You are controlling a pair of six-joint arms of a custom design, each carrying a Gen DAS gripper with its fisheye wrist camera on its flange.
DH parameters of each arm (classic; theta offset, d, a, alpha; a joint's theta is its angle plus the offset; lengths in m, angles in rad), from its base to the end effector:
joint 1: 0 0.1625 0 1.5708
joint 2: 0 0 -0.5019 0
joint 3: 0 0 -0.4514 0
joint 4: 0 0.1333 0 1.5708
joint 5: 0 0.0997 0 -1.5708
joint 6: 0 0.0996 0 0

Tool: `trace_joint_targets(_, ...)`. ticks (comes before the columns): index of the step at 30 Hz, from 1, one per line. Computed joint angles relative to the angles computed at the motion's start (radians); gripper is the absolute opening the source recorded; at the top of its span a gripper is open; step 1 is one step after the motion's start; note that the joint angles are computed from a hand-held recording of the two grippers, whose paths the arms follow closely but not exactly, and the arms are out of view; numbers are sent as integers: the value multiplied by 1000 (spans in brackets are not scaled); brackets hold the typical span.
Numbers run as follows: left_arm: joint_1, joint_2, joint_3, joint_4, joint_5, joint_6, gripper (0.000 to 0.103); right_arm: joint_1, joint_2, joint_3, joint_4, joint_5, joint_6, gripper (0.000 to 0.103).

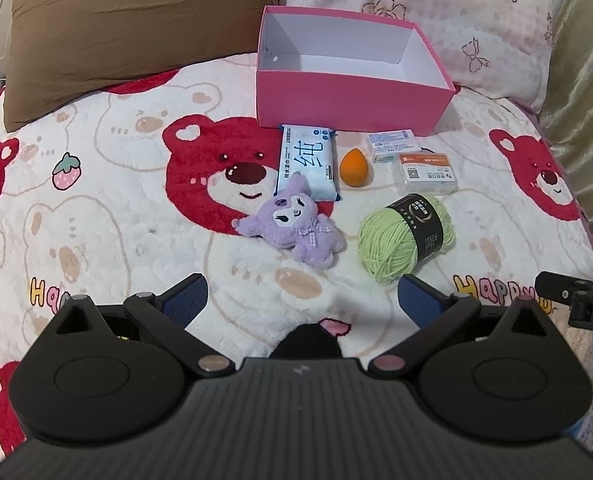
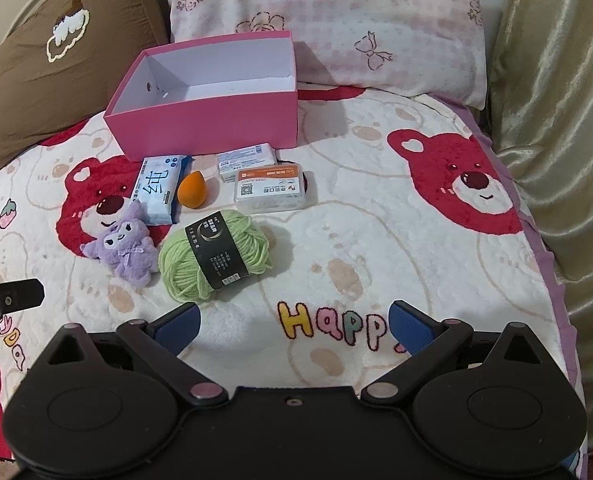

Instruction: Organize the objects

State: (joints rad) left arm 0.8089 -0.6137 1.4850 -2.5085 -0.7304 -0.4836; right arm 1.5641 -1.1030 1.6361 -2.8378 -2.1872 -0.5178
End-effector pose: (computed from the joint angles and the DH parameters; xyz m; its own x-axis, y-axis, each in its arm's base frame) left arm -0.4054 -0.7255 0.0465 -0.7778 0.0404 -0.6272 0.3695 0.8367 -0.4043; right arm 0.0707 -0.7440 0.3875 -0.7092 -0.0264 0.7045 -0.3983 0.8396 -0.3695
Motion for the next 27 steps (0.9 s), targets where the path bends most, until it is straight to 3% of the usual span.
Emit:
trace_joint_targets(9, 0, -10, 3, -14, -28, -6, 103, -3, -14, 2, 29, 32, 29, 102)
trace_joint_targets(15, -3, -8, -8, -25, -39, 24, 103, 3, -16, 6, 29, 29, 6, 102)
trace_joint_targets(18, -6, 7, -15, -60, -16, 67, 103, -2, -25, -3, 67, 71, 14, 102)
trace_joint_targets(23, -4, 44, -47, -116, 36, 146, 103, -10, -30, -8, 58, 168, -82, 101)
trace_joint_targets(27, 6, 71, -78, -163, 58, 186, 103, -30, -33, -31, 121, 272, -149, 100)
